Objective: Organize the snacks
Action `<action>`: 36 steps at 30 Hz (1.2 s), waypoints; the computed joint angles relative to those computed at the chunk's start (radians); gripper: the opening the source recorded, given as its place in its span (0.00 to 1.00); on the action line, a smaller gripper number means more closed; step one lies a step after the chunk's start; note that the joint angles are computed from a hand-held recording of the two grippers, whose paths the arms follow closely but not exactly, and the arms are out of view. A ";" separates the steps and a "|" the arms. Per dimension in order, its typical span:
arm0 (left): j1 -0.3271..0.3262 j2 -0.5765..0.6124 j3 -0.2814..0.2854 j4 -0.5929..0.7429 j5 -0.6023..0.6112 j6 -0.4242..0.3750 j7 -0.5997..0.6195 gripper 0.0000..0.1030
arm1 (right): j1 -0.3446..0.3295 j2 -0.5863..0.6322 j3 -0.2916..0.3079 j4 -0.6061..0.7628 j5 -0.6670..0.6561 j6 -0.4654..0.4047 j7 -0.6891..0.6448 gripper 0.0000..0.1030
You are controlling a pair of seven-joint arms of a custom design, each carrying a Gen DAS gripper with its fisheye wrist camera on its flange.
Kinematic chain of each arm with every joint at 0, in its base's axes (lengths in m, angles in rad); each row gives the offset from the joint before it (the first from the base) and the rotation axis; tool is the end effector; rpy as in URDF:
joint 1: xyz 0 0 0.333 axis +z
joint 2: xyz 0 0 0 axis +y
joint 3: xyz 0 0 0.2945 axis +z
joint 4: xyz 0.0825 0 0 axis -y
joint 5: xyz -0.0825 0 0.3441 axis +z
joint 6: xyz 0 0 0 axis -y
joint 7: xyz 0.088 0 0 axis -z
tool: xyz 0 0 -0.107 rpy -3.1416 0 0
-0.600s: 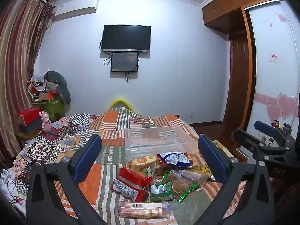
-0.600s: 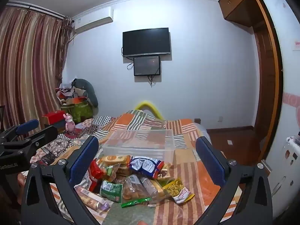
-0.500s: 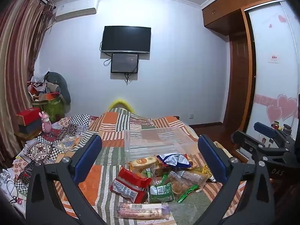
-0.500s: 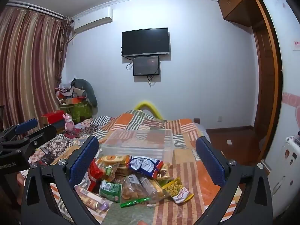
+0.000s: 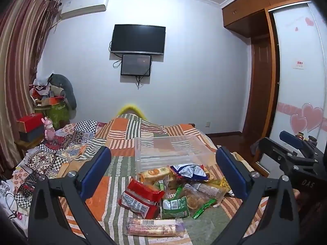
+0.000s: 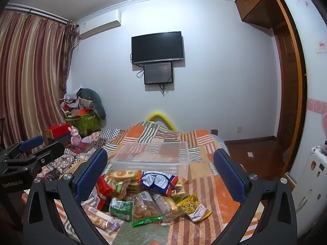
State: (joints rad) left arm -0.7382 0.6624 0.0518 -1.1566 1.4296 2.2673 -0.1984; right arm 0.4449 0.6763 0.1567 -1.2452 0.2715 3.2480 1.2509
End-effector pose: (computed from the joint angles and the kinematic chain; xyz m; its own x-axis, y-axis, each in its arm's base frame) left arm 0.5738 -0.4534 0.4742 0.2285 -0.9709 0.0717 -0.2159 -0.1224 -0.9687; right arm 0.6341 0.3500 0.5272 0.5238 -0.8508 -0.0426 -0.2274 -0.0915 -0.9695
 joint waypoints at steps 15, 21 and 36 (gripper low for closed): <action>0.004 -0.010 -0.002 -0.021 0.006 0.006 -0.021 1.00 | -0.007 -0.008 0.013 -0.013 -0.002 0.015 -0.002 1.00; 0.007 -0.017 -0.007 -0.034 0.012 0.004 -0.033 1.00 | -0.009 -0.010 0.017 -0.017 -0.004 0.019 -0.005 1.00; 0.003 -0.023 -0.016 -0.044 0.029 -0.018 -0.034 1.00 | -0.010 -0.005 0.026 -0.005 -0.001 0.013 -0.007 1.00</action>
